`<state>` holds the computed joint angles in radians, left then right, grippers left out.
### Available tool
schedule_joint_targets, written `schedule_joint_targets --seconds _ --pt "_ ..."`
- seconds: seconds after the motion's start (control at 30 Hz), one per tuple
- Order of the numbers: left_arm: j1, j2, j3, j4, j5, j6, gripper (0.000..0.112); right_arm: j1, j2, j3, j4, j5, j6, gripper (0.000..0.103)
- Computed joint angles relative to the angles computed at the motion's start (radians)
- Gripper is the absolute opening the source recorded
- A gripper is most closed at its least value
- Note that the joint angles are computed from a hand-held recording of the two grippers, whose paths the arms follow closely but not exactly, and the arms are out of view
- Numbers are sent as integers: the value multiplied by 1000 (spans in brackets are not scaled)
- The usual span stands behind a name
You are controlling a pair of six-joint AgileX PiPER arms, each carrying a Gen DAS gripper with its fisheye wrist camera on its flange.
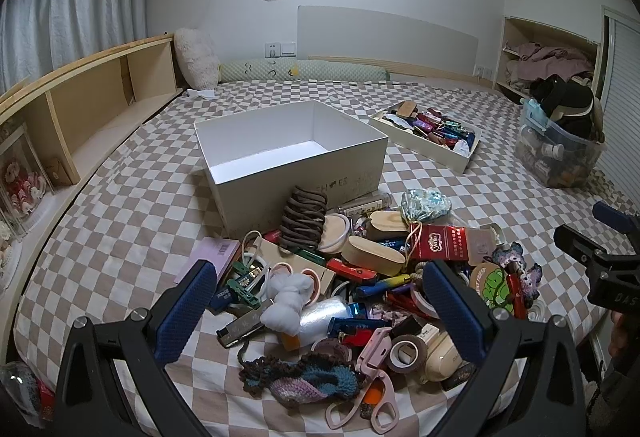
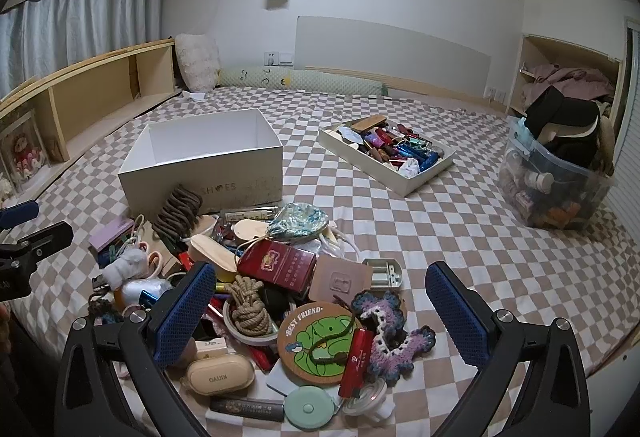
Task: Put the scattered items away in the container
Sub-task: 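Move both tools toward the pile of scattered items, then lower the left tool onto the crocheted coaster while the right tool approaches the cork coaster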
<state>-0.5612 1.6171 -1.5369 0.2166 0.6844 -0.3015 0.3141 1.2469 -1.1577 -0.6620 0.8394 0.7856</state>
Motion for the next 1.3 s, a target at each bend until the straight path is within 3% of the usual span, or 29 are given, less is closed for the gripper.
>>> schedule_joint_targets --seconds 0.57,0.8,1.03,1.3 --pt "35 41 -59 -32 82 -1 103 -112 -9 65 75 -68 -41 103" --pt "34 62 -54 -15 110 -9 103 -190 -26 128 141 -142 -89 103" --pt "19 86 -52 5 135 -5 103 -255 -46 235 180 -272 -133 103" --pt "4 104 -55 6 149 5 103 -315 -27 305 342 -334 -301 103"
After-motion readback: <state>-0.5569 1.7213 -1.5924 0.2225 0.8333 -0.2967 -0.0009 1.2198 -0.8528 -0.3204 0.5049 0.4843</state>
